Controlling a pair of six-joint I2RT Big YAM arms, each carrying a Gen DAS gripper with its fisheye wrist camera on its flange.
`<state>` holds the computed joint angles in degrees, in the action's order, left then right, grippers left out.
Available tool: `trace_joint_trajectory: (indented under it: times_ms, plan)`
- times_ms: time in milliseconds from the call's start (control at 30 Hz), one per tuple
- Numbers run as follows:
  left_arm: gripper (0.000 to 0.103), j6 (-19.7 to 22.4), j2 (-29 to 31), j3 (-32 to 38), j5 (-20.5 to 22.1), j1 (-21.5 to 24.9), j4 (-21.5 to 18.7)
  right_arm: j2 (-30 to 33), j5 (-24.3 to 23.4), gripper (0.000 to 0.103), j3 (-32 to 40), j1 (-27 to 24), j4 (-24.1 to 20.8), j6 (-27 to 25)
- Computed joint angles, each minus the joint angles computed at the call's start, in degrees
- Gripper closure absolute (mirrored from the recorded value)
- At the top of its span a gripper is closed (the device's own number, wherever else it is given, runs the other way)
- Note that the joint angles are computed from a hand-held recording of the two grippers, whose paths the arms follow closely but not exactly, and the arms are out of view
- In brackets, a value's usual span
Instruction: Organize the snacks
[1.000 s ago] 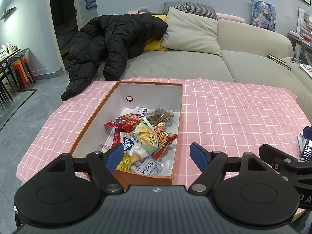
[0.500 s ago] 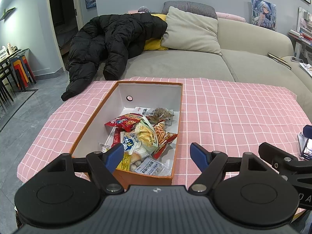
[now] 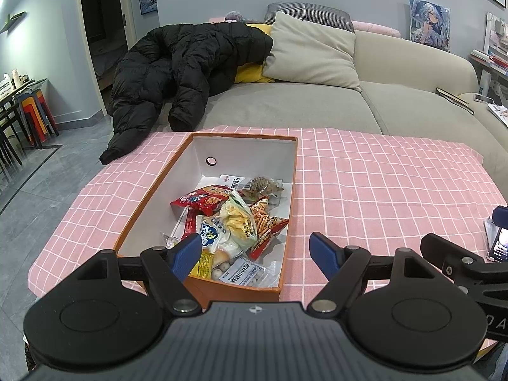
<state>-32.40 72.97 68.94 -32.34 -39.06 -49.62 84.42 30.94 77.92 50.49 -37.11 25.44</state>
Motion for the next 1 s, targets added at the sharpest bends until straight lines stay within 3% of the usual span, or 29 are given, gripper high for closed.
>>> trace_joint_trajectory:
  times_ms: [1000]
  plan:
    - [0.013,-0.52,0.38,0.79,-1.12,-0.85,-0.63,0.26,-0.52,0.004,0.11,-0.19,0.01,0.47]
